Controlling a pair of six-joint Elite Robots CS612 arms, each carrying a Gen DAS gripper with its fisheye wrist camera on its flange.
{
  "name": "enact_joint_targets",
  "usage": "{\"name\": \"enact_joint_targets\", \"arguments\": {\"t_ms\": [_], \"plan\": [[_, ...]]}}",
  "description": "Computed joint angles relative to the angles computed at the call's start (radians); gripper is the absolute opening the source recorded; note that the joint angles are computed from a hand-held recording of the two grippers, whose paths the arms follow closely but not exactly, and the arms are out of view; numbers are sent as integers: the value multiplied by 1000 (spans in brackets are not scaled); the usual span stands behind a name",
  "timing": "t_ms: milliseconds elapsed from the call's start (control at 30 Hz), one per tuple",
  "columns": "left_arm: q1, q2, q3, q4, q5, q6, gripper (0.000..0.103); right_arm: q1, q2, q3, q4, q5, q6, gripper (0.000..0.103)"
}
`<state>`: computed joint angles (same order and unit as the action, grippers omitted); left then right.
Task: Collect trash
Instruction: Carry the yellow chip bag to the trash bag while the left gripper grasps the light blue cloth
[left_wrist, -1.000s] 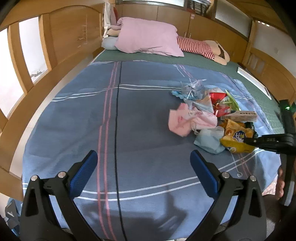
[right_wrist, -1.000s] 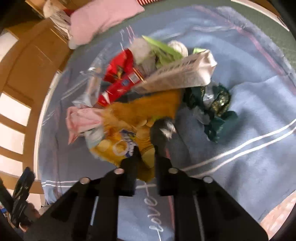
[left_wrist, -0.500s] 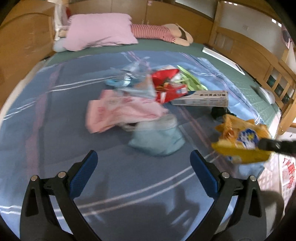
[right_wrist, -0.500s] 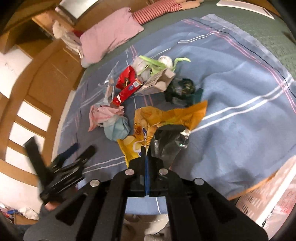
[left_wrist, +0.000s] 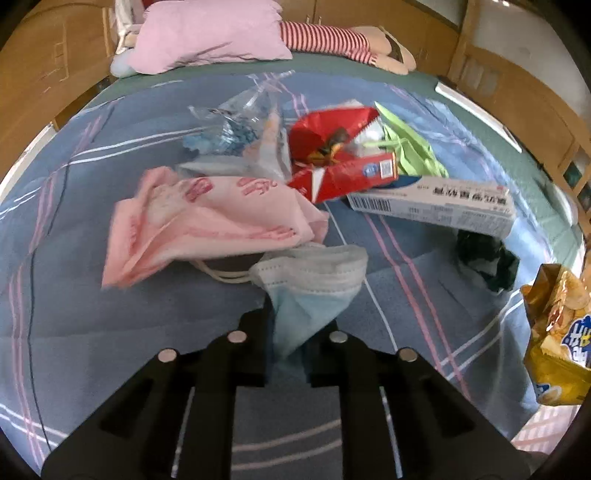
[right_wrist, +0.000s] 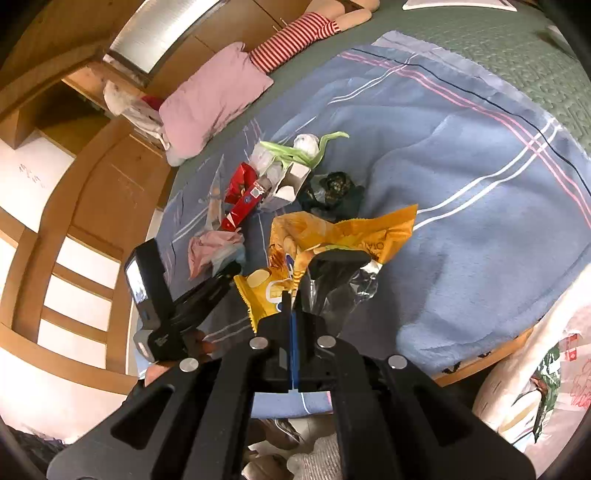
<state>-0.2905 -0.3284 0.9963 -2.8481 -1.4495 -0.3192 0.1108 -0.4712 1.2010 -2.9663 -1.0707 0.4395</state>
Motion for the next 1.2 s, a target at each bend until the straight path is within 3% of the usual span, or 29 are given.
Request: {"name": "enact_joint_targets", "arguments": {"t_ms": [167,400,633,867,1067,1200], "plan": [[-1,-71,120,-102,10,-12,12,-1,-21,41,-69,-7,5,1],[-26,-177,279,-239,20,37,12,11,-84,143,-194,-89,-16,1],[-87,-246,375,-354,-75,143,12,5,-177,310,-370,-200,23,1],[-172,-270,411,-380,-208,271,13,-22,-298,540,-527,-401,82,1],[-245,-271,427,-370,-216,365,13,-43,-349,665,-593,-523,141,1],[-268,-260,414,-331,-212,391,15,-52,-359,711,-628,-563,168,1]]}}
